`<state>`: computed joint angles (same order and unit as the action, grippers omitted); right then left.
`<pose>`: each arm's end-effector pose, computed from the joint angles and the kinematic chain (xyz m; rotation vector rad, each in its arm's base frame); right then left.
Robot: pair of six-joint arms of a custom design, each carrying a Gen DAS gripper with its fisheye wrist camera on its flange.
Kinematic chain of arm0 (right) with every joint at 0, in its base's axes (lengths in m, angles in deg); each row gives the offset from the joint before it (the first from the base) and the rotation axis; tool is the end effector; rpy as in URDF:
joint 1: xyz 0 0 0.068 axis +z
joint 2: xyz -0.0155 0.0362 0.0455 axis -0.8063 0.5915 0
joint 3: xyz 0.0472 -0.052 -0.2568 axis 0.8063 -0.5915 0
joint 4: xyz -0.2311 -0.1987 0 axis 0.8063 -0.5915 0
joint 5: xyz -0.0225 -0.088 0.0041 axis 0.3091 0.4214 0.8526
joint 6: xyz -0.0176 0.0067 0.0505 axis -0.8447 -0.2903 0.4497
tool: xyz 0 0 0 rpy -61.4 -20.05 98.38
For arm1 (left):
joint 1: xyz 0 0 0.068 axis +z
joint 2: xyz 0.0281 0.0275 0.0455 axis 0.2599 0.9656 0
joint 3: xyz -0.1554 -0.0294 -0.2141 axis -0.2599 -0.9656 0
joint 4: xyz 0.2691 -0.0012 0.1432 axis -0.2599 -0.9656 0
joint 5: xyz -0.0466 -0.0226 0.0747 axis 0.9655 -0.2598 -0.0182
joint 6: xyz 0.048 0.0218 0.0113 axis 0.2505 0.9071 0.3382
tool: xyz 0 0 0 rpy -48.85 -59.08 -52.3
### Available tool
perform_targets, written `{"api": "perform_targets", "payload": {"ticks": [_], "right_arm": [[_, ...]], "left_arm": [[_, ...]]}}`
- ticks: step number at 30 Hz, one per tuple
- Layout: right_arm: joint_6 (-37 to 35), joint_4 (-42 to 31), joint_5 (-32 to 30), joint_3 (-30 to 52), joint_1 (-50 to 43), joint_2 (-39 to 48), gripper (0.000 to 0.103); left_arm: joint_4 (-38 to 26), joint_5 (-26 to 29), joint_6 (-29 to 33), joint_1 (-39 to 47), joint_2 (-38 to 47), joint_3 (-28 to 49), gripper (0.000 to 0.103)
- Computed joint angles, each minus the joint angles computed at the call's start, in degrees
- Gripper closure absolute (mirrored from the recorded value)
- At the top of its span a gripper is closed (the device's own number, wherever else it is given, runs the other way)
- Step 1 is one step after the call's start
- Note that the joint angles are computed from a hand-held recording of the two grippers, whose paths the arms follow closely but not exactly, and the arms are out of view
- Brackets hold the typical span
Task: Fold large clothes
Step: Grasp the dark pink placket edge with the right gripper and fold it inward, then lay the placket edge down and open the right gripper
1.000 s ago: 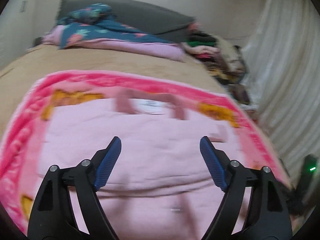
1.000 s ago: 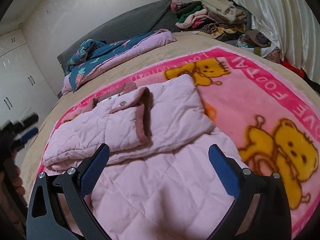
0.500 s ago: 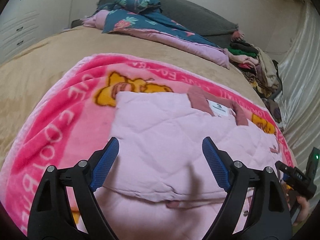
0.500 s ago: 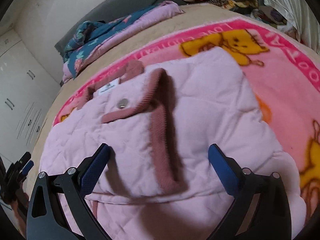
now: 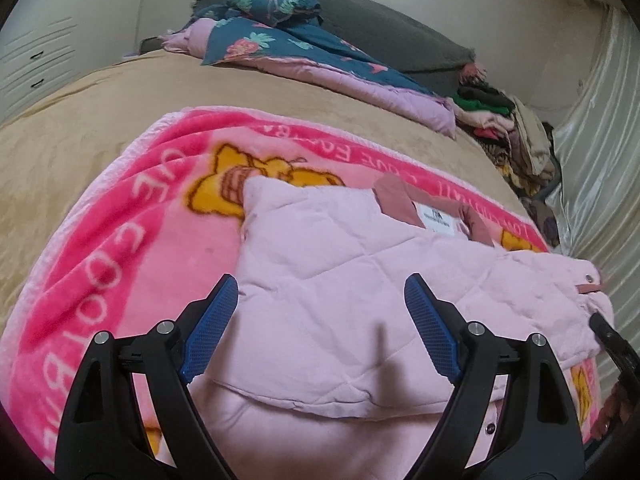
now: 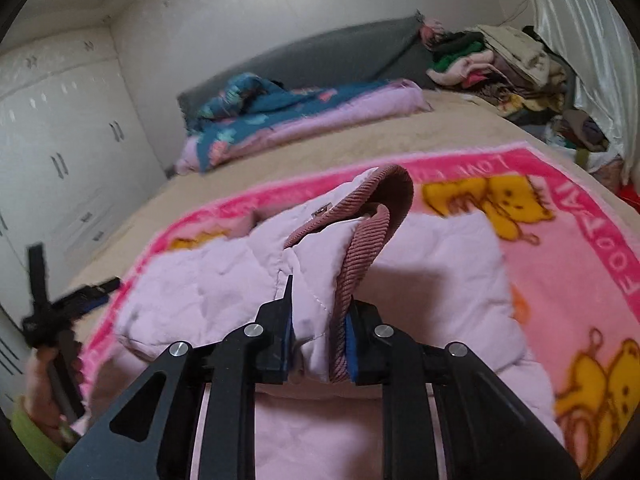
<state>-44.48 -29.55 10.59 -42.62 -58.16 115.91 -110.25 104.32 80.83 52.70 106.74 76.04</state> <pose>0.1548 0.0003 0.2786 0.0104 2.2432 0.4057 0.1837 0.1164 0.2203 -0.2319 2.2868 -0.2880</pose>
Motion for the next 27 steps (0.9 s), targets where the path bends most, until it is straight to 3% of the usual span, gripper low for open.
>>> {"api": "perform_targets", "payload": {"ticks": [3, 14, 19, 22, 27], "right_arm": [[0.13, -0.33, -0.55, -1.79, -2.15, 0.61, 0.084], [2.09, 0.54, 8.19, -4.68, 3.10, -0.75, 0.081], [1.13, 0.08, 14.79, -4.92, 5.33, -1.83, 0.056], [0.95, -0.71, 17.40, -4.83, 5.57, -5.13, 0.051], [1.75, -1.36, 19.25, -3.07, 10.56, -6.34, 0.033]], "left_arm": [[-0.39, -1.94, 0.24, -2.87, -1.61, -1.20, 0.025], [0.08, -7.47, -0.85, -12.12, -5.27, -4.96, 0.025], [1.20, -11.21, -0.58, -13.79, -3.30, -5.81, 0.025], [2.01, -12.77, -0.58, -14.26, -2.35, -6.41, 0.025], [3.26, -15.02, -1.33, -15.59, -2.38, -7.88, 0.024]]}}
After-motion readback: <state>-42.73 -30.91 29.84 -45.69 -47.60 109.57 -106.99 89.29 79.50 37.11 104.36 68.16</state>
